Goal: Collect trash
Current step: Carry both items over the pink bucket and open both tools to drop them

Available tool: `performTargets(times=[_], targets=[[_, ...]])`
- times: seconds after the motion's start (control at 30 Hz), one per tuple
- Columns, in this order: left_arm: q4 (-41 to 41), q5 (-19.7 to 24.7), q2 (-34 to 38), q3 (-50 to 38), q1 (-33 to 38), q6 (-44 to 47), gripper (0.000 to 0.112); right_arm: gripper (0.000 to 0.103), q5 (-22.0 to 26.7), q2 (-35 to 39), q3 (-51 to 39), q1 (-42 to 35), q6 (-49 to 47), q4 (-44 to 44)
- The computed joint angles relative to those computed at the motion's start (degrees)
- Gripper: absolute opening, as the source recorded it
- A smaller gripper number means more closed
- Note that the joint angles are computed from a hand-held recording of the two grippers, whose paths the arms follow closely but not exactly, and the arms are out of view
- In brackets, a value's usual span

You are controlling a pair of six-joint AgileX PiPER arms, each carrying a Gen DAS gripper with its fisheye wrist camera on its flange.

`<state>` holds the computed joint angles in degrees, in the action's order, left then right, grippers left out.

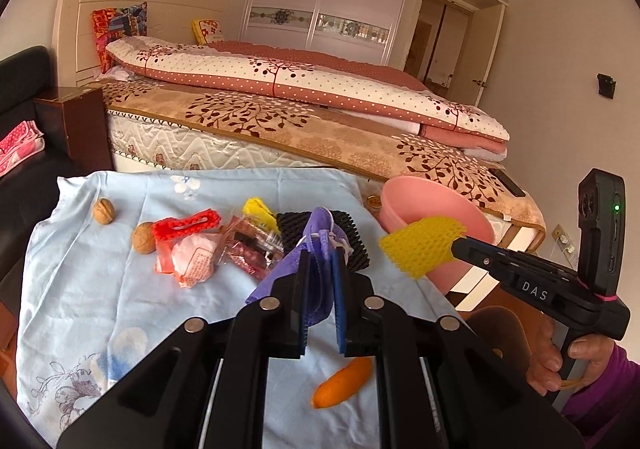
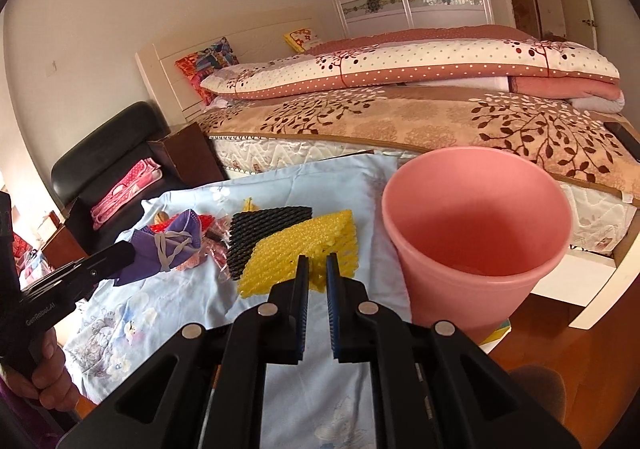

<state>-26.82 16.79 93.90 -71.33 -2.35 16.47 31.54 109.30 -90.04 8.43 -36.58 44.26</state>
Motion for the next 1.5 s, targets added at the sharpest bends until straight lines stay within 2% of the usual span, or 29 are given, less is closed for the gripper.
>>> performTargets(times=[0.53,0.8,1.07,1.5], targets=[[7.07,3.61,12.03,-16.98,-7.66,-7.85,0.010,0.008,-2.39,2.31,-2.61,-5.83,4.31,-1.73],[9.00,8.32,20.50,-29.20,-11.58,-8.92,0.010,0.008,-3.75,4.00,-3.89,-7.96,7.16,-4.82],[15.66,15.00,30.52,-44.11,-14.69,-14.09,0.010,0.008,-3.09,7.74,-7.78,-10.05,11.96,-8.28],[22.80,29.36,45.57,-69.42,-16.35,-20.46,0.010,0.009,-1.96,11.83,-11.85,-11.53,15.45,-11.30]])
